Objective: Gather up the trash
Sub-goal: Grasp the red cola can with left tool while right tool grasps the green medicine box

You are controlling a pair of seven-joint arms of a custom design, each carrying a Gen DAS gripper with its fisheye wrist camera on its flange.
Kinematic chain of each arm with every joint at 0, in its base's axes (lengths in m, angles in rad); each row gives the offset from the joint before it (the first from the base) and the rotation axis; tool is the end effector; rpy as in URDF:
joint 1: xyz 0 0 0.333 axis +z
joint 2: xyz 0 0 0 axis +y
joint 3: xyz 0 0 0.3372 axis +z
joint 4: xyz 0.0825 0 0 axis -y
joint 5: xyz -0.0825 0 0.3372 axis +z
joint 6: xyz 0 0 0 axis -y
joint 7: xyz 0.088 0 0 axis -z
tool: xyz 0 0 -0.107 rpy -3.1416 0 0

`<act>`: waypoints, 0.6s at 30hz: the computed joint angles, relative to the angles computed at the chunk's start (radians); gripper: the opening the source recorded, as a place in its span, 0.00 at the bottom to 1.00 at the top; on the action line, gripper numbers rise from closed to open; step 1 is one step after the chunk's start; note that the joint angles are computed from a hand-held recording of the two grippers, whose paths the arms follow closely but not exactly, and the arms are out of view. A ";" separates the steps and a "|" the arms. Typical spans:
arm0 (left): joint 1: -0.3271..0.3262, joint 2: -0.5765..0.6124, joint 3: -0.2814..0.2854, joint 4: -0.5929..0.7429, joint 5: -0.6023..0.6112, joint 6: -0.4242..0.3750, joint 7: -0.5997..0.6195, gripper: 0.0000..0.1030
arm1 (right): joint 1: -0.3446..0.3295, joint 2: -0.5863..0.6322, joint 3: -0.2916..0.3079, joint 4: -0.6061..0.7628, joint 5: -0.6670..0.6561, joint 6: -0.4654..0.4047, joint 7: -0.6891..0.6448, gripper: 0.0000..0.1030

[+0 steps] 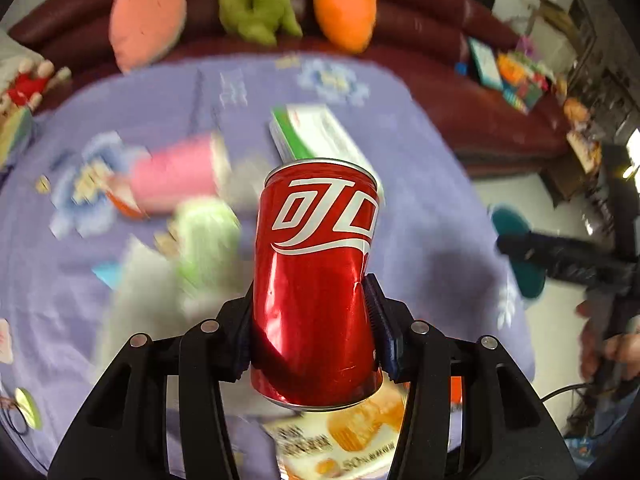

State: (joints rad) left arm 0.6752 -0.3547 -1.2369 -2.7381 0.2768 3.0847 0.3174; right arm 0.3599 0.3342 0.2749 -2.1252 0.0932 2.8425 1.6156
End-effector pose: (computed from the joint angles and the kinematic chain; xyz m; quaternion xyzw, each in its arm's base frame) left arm 0.3305 -0.2374 0.3603 -0.7877 0.5460 -0.2252 0.1752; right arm 0.4811 0.3353 0.3546 -0.8353 0.5103 -0.0256 0.2031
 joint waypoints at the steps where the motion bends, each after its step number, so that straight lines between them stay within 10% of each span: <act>1: -0.019 -0.014 0.039 -0.009 -0.003 0.007 0.008 0.48 | 0.011 0.012 -0.005 0.021 -0.012 -0.006 0.007 0.79; 7: -0.009 -0.063 0.182 -0.072 -0.034 0.100 0.073 0.48 | 0.097 0.155 -0.025 0.264 -0.101 -0.108 0.050 0.79; 18: 0.282 0.052 0.068 -0.089 -0.112 0.232 0.233 0.49 | 0.265 0.546 -0.061 0.895 -0.173 -0.440 0.041 0.79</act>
